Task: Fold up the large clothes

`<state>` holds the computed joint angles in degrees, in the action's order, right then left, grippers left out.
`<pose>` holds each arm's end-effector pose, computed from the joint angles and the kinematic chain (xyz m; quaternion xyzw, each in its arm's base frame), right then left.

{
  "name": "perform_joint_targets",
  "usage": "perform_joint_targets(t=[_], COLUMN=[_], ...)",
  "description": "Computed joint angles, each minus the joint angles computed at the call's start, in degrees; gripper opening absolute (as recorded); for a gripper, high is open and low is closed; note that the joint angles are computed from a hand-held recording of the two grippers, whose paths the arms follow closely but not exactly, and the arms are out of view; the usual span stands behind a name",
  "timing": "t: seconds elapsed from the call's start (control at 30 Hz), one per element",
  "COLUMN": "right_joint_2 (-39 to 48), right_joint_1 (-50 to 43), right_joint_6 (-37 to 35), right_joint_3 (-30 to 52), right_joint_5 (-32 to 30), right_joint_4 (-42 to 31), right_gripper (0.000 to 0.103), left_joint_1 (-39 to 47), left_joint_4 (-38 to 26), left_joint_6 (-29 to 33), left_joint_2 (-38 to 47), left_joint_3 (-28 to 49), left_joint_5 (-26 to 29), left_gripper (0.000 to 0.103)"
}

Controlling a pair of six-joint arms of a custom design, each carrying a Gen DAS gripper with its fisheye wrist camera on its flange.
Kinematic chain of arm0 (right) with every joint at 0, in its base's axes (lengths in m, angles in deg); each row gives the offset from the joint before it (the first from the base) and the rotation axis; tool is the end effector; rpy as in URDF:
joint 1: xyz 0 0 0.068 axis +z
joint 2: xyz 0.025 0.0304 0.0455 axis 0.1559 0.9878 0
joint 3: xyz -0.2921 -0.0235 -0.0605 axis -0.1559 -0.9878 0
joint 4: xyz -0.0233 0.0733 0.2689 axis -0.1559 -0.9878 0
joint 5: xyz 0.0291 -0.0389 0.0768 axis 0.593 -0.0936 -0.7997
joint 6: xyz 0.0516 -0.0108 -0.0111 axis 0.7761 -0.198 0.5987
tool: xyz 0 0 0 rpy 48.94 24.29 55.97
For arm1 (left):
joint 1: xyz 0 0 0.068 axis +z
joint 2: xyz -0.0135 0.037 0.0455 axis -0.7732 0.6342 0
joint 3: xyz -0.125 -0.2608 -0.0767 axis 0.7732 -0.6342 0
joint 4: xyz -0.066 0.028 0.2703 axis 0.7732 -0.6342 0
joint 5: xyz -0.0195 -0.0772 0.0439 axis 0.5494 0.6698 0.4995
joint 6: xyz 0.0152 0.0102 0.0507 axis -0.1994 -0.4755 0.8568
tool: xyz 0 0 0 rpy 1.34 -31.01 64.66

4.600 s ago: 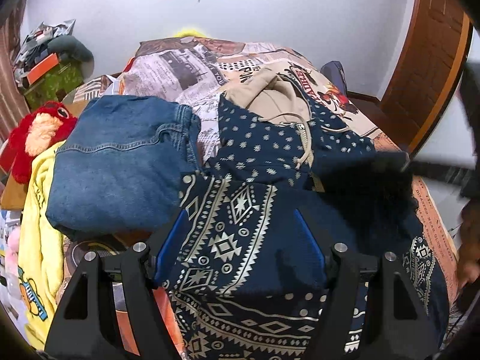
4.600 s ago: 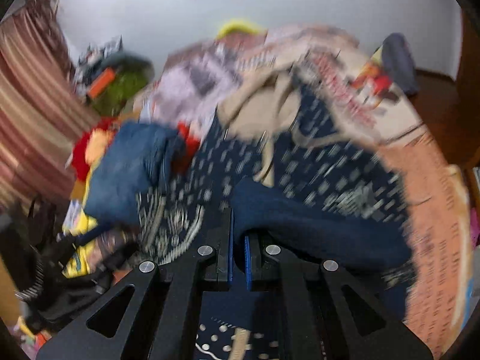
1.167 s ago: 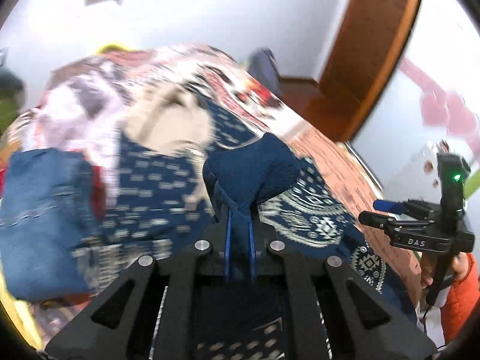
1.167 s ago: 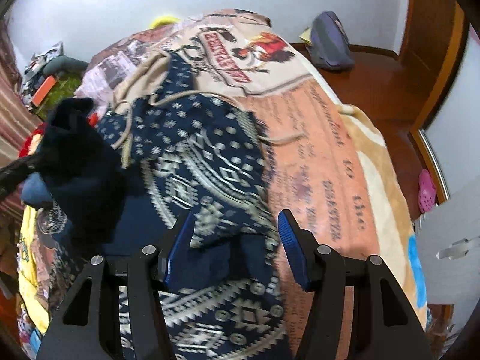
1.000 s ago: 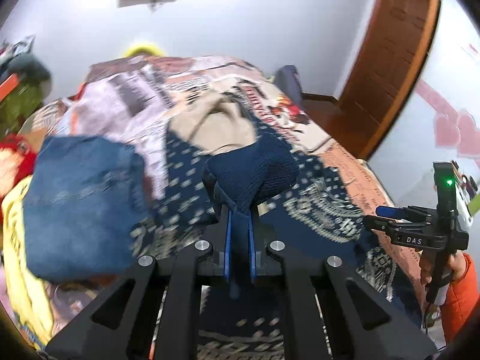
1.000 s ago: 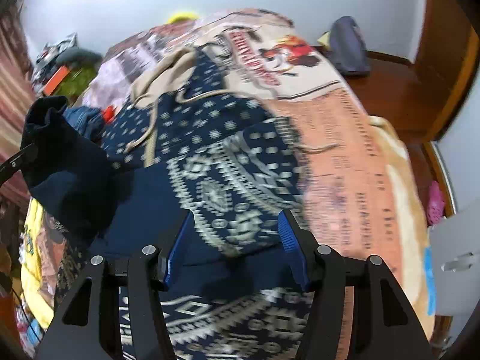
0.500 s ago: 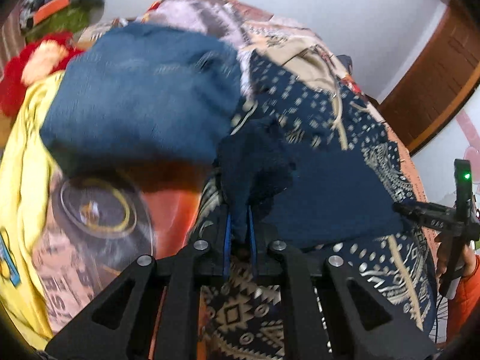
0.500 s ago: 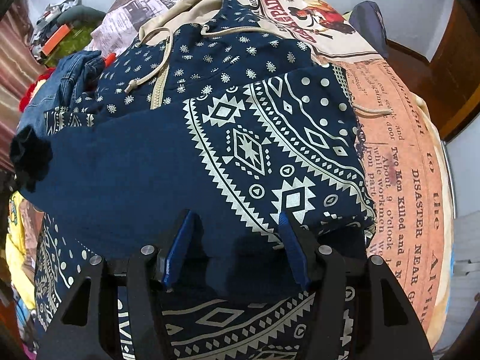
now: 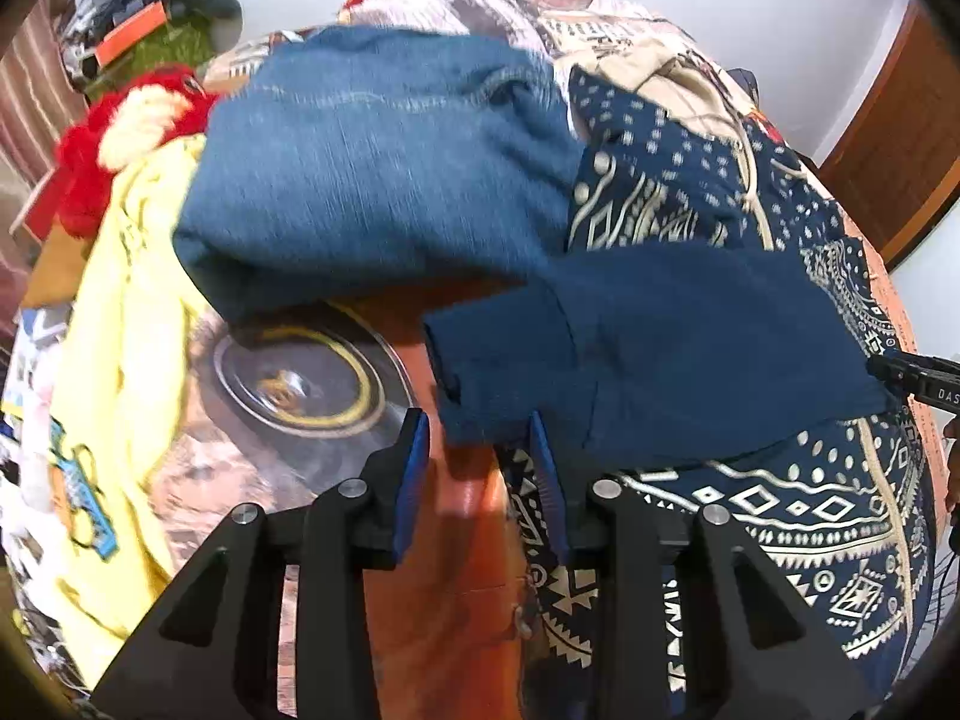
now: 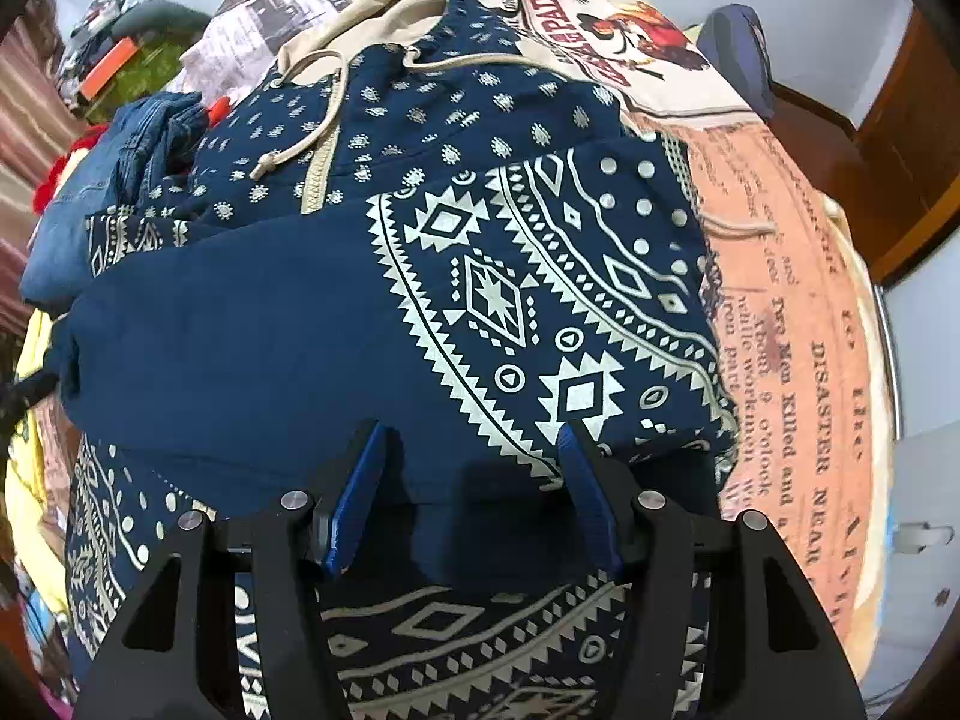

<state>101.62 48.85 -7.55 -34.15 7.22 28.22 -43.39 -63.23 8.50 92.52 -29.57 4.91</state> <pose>0.2089 0.1654 0.1334 0.0891 0.9769 0.0455 0.1888 0.2399 0.0222 0.1723 0.1376 0.9608 -0.0595 0.2332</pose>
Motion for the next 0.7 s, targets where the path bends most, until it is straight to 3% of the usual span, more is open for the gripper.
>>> perform_joint_targets(t=[0.13, 0.3, 0.47, 0.6, 0.7], right_joint_2=[-3.2, -8.6, -12.5, -12.1, -9.6], right_joint_1=[0.3, -1.0, -3.8, -6.3, -8.3], right_joint_6=[-1.5, -4.1, -8.2, -11.4, -15.1], right_joint_3=[1.7, 4.8, 9.0, 12.5, 15.4], right_joint_5=[2.9, 7.4, 10.2, 12.0, 13.1], right_joint_4=[-4.1, -8.2, -9.5, -7.9, -5.5], right_gripper=[0.056, 0.056, 0.056, 0.071, 0.071], left_joint_1=[-0.9, -8.2, -15.6, -20.3, -22.8], left_joint_4=[-1.2, -0.7, 0.8, 1.8, 1.3], left_joint_6=[-1.3, -5.1, -10.5, -13.5, -15.3], left_joint_2=[-4.0, -4.0, 1.3, 7.7, 14.6], left_joint_3=[2.6, 8.4, 16.0, 23.1, 29.8], left_joint_5=[1.1, -1.2, -1.5, -2.6, -3.2], left_gripper=[0.052, 0.054, 0.057, 0.058, 0.062])
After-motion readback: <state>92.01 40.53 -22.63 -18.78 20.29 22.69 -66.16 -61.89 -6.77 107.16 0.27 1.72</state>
